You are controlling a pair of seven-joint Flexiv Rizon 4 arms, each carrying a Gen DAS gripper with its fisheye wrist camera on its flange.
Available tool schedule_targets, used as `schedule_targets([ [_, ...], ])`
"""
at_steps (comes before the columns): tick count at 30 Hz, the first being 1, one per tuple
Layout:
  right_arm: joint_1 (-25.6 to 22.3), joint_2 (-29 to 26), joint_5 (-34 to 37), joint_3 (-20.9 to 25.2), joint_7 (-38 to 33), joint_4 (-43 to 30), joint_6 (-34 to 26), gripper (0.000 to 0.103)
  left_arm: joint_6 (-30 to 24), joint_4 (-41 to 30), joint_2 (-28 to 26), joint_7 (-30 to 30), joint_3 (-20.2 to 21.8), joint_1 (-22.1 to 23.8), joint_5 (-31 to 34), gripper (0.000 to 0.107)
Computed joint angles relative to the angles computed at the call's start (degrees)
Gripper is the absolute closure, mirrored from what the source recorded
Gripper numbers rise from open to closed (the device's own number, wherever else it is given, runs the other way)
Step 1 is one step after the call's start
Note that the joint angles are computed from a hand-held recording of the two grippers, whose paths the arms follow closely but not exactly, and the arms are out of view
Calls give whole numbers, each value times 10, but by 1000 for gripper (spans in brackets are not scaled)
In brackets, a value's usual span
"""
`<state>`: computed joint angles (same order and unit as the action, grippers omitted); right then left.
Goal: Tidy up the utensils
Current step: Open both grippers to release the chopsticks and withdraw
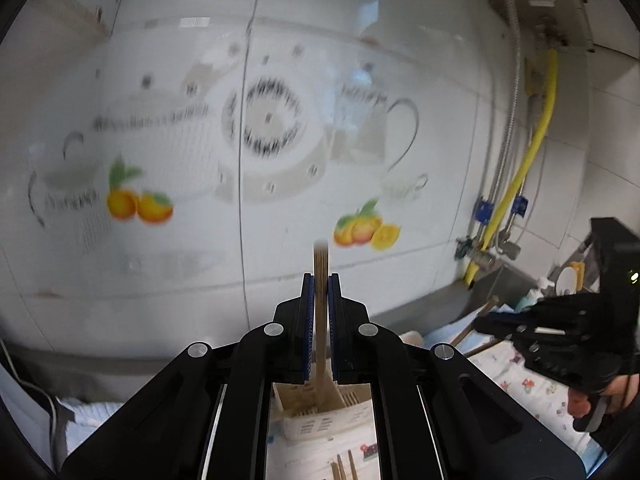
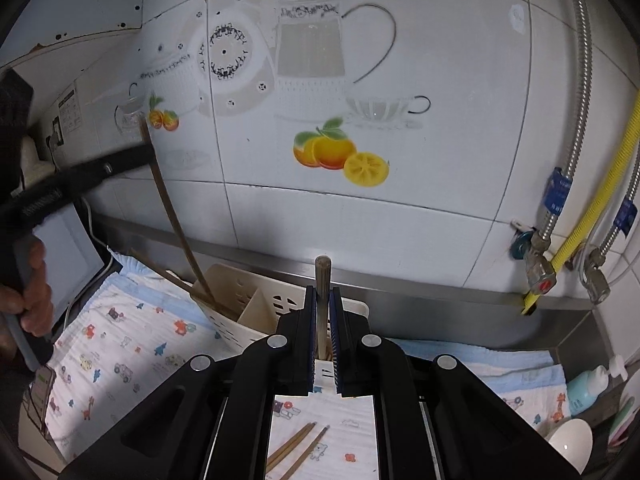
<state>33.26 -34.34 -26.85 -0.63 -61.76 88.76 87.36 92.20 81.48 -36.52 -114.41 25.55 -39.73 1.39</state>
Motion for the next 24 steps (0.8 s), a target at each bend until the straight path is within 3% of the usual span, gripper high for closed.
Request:
schedule_targets([
  [3,13,8,-4,-20,11,17,19,86,4,13,5,7,-29,20,-3,101],
  [5,25,20,-9,-38,19,34,32,85,8,20,7,-4,-1,-2,-2,99],
  [10,65,63,-20,-84,34,100,75,80,31,61,31,-6,21,-34,0,99],
  [12,96,84,-19,-118,41,135,97,80,34,80,38,-13,64,-75,-4,98],
  [14,116,110,-11,-131,37,175,113,80,38,110,54,-13,79,-100,-6,98],
  [18,223,157,23,-225,16,265,157,80,32,163,68,-23,154,-187,-3,96],
  [21,276,182,63,-257,-6,317,183,80,37,205,77,-36,186,-233,-2,88],
  [24,344,199,117,-300,-37,362,203,80,44,246,79,-48,215,-275,-10,88],
])
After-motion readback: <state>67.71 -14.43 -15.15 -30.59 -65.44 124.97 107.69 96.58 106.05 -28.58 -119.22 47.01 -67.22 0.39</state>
